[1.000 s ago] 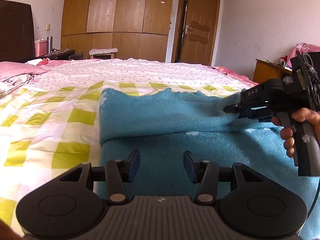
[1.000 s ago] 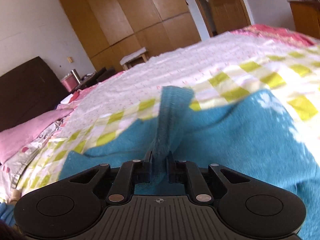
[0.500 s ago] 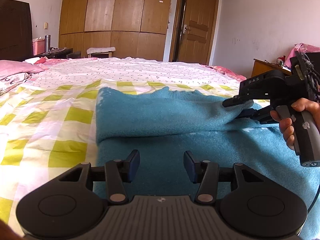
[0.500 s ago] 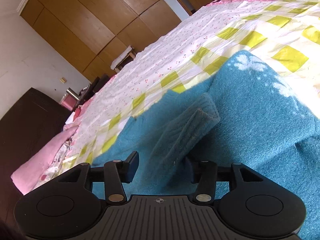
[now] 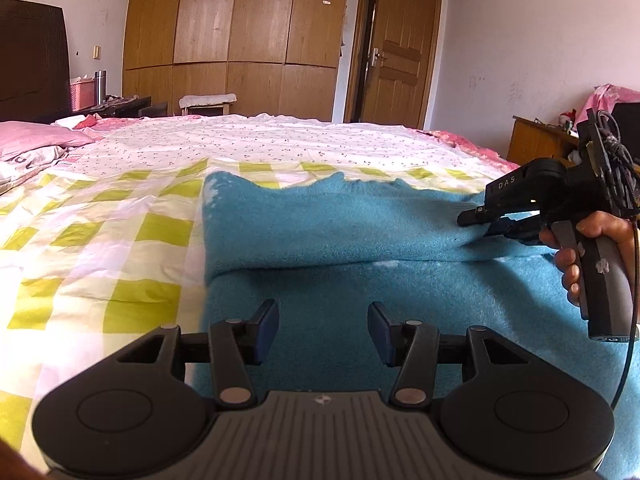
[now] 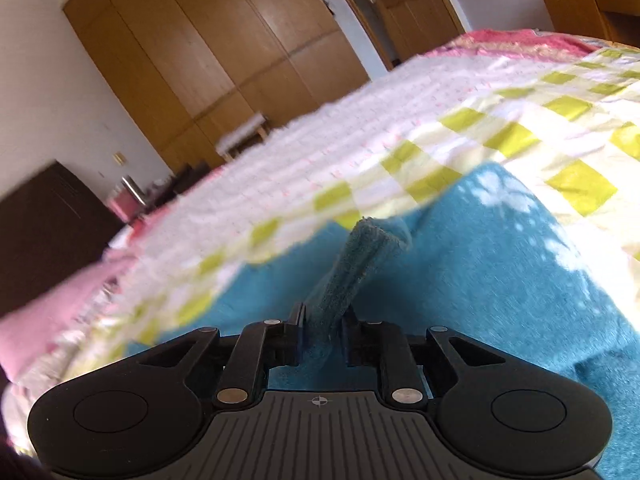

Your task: Fold small clothes

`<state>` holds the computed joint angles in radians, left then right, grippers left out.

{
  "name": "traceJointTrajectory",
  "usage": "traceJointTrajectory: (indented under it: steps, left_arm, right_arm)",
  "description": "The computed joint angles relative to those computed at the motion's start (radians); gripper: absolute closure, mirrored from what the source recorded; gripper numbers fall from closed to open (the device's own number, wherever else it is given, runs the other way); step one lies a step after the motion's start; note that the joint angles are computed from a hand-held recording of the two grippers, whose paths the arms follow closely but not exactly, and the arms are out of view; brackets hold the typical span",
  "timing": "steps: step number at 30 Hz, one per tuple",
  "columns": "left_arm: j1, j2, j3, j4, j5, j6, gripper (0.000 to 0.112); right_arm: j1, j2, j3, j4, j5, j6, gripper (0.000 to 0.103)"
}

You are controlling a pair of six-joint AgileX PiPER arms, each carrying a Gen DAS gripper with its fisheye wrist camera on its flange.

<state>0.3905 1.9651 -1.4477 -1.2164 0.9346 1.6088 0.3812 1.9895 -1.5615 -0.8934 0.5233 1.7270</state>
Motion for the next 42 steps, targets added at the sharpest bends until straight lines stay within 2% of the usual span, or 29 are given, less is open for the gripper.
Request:
traceJointTrajectory:
  steps: [2, 4, 9, 13, 15, 20, 28, 34, 42]
  left_arm:
    - [-0.001, 0.000, -0.006, 0.009, 0.003, -0.009, 0.057]
    - [-0.002, -0.003, -0.006, 0.015, -0.003, -0.020, 0.057]
    - [-0.001, -0.036, 0.025, 0.043, -0.050, -0.057, 0.057]
    - [-0.017, -0.070, 0.060, 0.142, -0.113, -0.110, 0.057]
    - [-0.010, -0.095, 0.096, 0.149, -0.127, -0.082, 0.057]
    - [0.008, -0.136, 0.139, 0.170, -0.131, -0.070, 0.057]
    - [0.026, -0.199, 0.201, 0.153, -0.118, -0.023, 0.057]
    - [0.066, -0.252, 0.247, 0.123, -0.086, 0.015, 0.057]
    - [0.140, -0.303, 0.276, 0.103, -0.016, 0.035, 0.057]
  right_arm:
    - [0.007, -0.018, 0.019, 0.027, 0.011, -0.008, 0.079]
    - [0.034, -0.040, 0.059, -0.078, 0.041, 0.094, 0.074]
    - [0.077, -0.105, 0.119, -0.173, 0.127, 0.126, 0.068]
    - [0.071, -0.042, 0.004, 0.009, 0.240, -0.213, 0.069]
    - [0.062, -0.045, 0.002, 0.055, 0.242, -0.269, 0.069]
    - [0.086, -0.166, 0.143, -0.008, 0.172, -0.195, 0.069]
    - [0.155, -0.353, 0.332, -0.015, 0.151, -0.173, 0.068]
    - [0.217, -0.471, 0.422, -0.045, 0.182, -0.108, 0.068]
    - [0.351, -0.610, 0.526, -0.068, 0.288, -0.050, 0.067]
